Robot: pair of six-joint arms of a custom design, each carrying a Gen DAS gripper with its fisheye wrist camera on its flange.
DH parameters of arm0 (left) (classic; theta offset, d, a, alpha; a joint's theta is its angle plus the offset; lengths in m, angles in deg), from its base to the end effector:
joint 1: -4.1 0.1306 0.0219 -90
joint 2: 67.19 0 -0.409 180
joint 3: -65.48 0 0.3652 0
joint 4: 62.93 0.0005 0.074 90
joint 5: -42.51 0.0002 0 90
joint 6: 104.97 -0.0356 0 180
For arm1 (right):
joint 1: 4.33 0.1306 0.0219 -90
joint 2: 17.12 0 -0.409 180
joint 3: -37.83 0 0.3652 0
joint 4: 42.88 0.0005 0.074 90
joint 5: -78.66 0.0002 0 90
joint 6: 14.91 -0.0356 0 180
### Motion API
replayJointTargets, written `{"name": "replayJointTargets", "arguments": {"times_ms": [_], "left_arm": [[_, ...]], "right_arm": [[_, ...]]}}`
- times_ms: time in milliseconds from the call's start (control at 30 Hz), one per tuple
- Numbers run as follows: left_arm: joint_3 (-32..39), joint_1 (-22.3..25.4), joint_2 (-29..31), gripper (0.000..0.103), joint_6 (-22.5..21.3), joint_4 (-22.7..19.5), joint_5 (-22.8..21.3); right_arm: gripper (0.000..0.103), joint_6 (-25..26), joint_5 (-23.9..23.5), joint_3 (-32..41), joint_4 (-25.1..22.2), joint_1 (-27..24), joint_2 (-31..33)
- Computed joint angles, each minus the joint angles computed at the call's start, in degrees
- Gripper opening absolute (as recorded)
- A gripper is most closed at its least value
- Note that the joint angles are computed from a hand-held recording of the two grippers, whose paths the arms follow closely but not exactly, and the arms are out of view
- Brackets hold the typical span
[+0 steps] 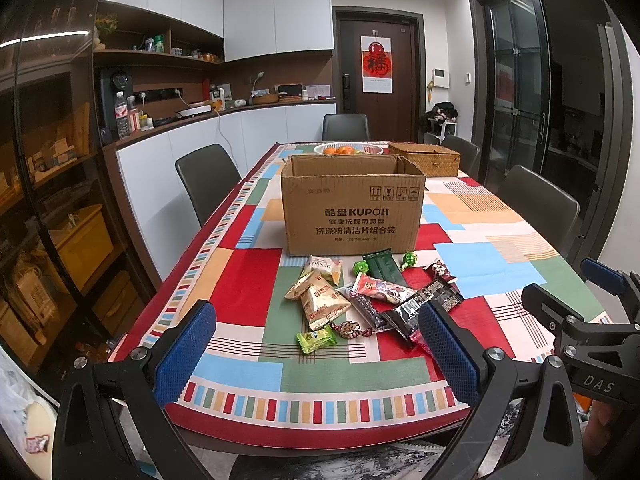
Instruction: Organize snacks
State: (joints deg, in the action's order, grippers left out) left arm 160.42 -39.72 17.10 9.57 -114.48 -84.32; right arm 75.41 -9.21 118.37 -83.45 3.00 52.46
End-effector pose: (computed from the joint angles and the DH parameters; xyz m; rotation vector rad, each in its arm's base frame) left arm 0.3156 -0.2740 0.5378 0.0368 2.1223 0.0395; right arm 0.3304 0.0407 0.5290 -0.1167 2.0841 0.0355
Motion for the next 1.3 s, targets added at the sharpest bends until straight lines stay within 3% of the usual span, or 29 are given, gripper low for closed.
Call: {"name": "replayJointTargets", "arguments": {"times_ms": [733,1033,1200,1300], "left_arm": [[0.56,-0.27,0.84,0.103,1.1,-0.98,0.78],[0.63,2.03,1.86,0.103,0.87,-1.03,4.41],[1.63,4.27,3.61,0.102,0.2,-2.18,8.83],[2.18,5.21,4.7,0.096,-0.48,-2.51,10.43]], "right_arm": [[0.102,0.03,-0.23,0.28,-0.49,-0.2,0.55],[0.102,0.2,-0.31,1.69,-2.74,-0.17,3.51],[0.102,0.52,-1.32,3.84,-5.96,-0.16,6.72],[0.102,1.09,-2.51,5.36,-8.33,-0.25,9.03]]}}
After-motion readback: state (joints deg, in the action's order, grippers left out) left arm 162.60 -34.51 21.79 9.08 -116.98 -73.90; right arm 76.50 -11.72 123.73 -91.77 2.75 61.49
